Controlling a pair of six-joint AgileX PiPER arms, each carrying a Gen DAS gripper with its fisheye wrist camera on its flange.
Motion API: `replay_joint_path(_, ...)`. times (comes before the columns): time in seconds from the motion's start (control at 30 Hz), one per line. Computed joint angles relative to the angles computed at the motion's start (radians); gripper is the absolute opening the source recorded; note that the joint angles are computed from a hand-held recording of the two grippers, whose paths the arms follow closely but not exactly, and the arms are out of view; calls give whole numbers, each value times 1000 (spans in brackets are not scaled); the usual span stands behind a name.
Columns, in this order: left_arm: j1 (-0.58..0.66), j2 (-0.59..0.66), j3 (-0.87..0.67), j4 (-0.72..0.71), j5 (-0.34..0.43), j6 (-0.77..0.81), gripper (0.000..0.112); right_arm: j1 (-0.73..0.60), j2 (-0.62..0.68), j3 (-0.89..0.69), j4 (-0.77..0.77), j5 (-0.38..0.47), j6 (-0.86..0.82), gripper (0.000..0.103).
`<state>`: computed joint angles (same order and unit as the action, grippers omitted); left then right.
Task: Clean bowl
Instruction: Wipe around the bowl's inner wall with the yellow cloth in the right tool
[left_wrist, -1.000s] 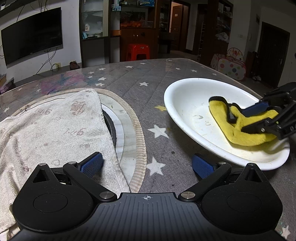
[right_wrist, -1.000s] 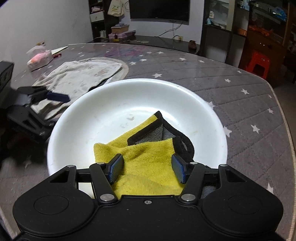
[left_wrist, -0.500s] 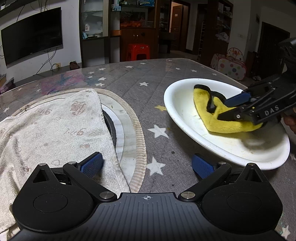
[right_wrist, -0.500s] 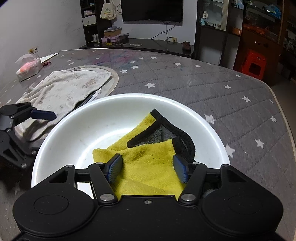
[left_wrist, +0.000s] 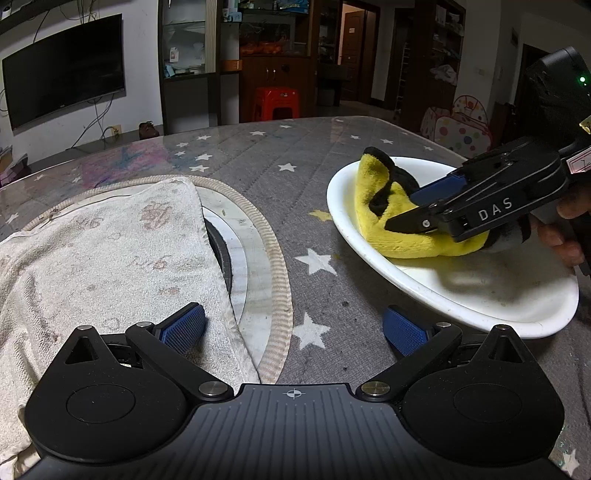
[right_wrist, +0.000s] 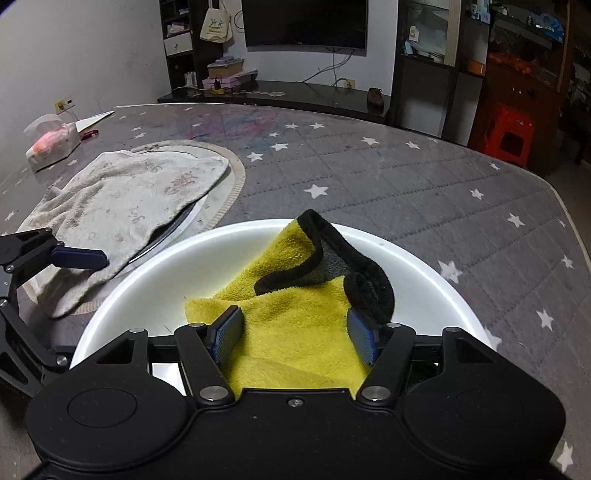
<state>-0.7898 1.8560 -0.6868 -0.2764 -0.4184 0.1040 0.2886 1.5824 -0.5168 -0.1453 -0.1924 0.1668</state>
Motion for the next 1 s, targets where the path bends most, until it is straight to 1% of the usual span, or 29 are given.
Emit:
replay_joint_path(0.1,-1,0,-1,-3,0,3,103,2,-6,6,-53,-2,50,67)
replay_joint_path(0.2,0,1,-2,-2,1,3,103,7,-14,16,-64,-5,57,67)
replay_joint_path(0.27,1,1,0,1,0,1,103,10,-27,27,-115,-3,96,67)
replay_joint_path(0.4,1,1,0,1,0,0,103,26,-53,52,-165,0,126,67)
replay_joint_path(0.5,1,0,0,1,0,0,103,36,-92,88,-244,7,181,67)
replay_joint_path(0.53,1,0,0,1,0,0,103,40,-106,98,-250,12,180,65)
replay_joint_path(0.6,1,1,-1,1,0,0,103,38,-136,123,-321,18,231,64)
replay_joint_path(0.67,1,1,-1,1,0,0,103,31,-165,146,-367,21,259,59)
replay_joint_path(0.7,1,1,-1,1,0,0,103,21,-177,152,-421,24,306,59)
replay_joint_path(0.73,1,1,-1,1,0,0,103,13,-187,157,-451,28,330,56)
replay_joint_path(0.8,1,1,-1,1,0,0,103,-1,-202,163,-503,39,371,54)
replay_joint_path(0.83,1,1,-1,1,0,0,103,-5,-208,166,-485,45,348,53)
replay_joint_path(0.9,2,1,-1,2,0,0,103,-11,-217,172,-354,58,206,52)
replay_joint_path(0.93,1,1,-1,1,0,1,103,-16,-221,174,-320,63,168,51)
replay_joint_path(1.0,1,1,-1,1,0,1,103,-30,-226,176,-206,72,36,50)
